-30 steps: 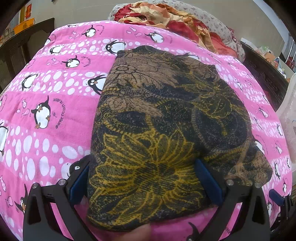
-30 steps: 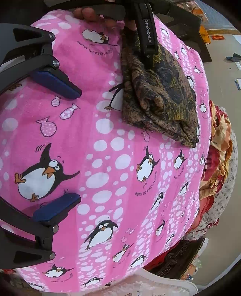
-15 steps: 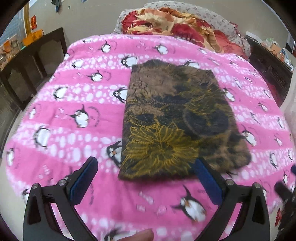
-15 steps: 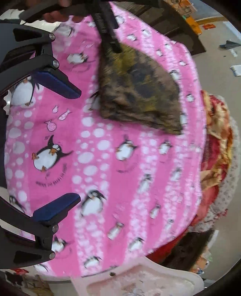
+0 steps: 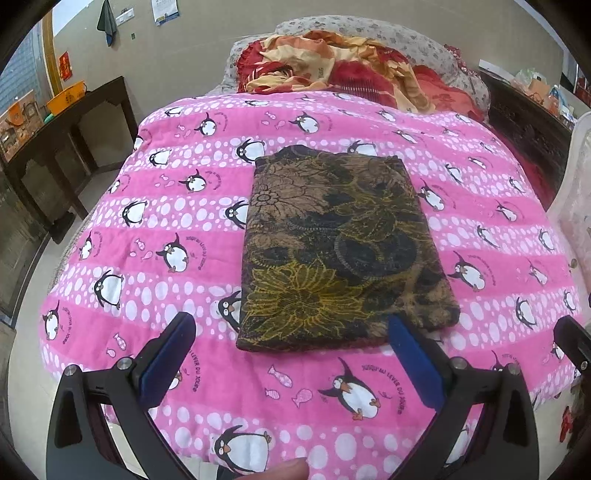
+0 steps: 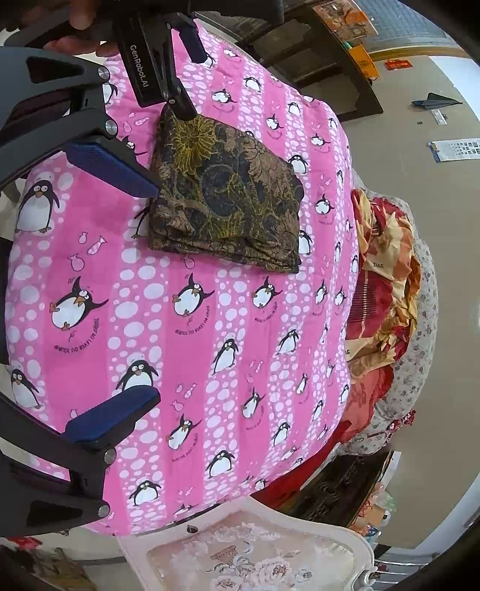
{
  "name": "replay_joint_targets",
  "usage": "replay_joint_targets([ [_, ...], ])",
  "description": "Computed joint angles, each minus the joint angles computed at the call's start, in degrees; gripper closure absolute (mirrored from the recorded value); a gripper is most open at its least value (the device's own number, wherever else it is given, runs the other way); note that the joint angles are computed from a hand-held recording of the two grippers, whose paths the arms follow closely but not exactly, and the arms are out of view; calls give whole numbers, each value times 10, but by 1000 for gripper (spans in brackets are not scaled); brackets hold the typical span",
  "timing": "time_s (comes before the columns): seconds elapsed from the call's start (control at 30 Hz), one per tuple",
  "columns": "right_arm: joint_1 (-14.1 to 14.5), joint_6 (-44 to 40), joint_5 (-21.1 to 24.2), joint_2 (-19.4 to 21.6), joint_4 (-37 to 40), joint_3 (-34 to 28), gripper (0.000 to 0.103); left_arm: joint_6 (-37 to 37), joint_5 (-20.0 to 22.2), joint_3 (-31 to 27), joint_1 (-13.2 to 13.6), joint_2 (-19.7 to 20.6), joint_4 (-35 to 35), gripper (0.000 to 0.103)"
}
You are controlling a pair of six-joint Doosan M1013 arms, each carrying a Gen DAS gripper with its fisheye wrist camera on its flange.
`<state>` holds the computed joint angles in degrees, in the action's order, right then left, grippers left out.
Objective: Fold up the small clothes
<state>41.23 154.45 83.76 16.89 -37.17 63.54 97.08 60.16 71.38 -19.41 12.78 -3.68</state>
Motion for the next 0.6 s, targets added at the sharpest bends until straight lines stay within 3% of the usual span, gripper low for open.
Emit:
replay_joint_targets([
  [0.6,-5,-10,11,9,20,-9,0,10,3,5,2,-4,-15,0],
])
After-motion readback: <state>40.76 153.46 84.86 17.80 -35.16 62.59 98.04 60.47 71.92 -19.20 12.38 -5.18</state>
